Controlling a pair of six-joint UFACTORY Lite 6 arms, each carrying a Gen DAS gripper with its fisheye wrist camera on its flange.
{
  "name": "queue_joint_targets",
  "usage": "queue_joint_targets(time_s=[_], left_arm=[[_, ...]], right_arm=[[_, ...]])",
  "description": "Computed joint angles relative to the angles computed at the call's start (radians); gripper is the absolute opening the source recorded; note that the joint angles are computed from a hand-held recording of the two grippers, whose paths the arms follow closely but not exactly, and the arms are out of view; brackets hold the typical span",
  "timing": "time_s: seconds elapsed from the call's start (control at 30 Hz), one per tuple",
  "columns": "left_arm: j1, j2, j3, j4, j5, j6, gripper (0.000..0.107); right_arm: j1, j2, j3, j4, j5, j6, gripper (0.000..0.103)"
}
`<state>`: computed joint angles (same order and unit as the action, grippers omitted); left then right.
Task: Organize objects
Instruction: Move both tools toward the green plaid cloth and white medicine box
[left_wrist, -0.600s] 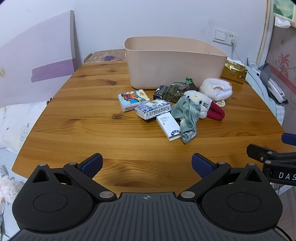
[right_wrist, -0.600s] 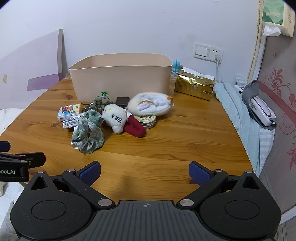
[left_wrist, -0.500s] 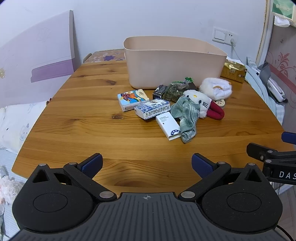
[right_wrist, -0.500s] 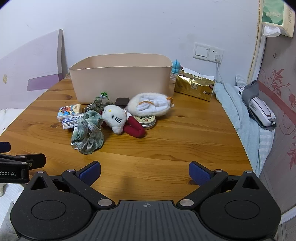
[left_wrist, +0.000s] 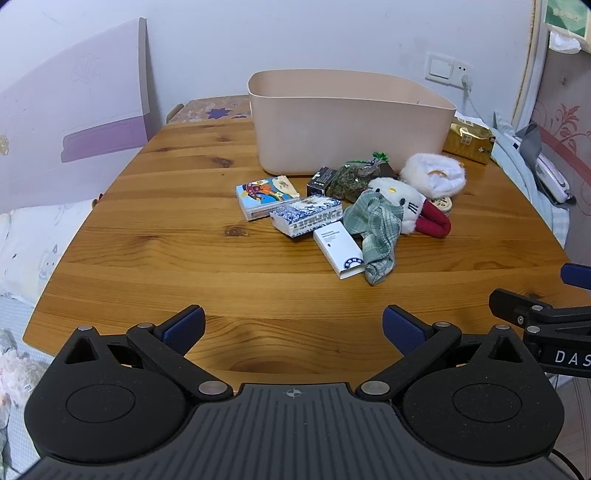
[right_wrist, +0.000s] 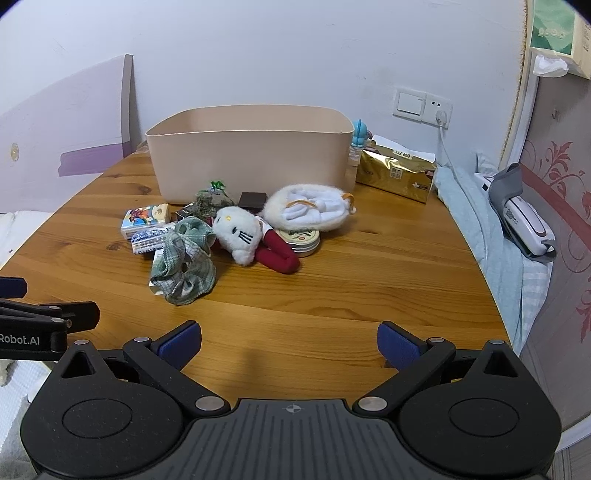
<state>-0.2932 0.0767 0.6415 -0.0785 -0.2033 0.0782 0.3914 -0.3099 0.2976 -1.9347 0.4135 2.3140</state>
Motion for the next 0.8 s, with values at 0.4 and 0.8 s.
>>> queue_joint_targets(time_s=[0.4,0.8], left_arm=[[0.019,0.034,0.022,0.044,-0.002,-0.037,0.103],[0.022,0.045,0.028,0.056,-0.002,-0.042,0.103]], right_arm=[[0.002,0.014,0.010,-0.015,-0.001,0.012,0.103],[0.002,0.031,0.020,-0.071,-0.006,0.084,0.103]])
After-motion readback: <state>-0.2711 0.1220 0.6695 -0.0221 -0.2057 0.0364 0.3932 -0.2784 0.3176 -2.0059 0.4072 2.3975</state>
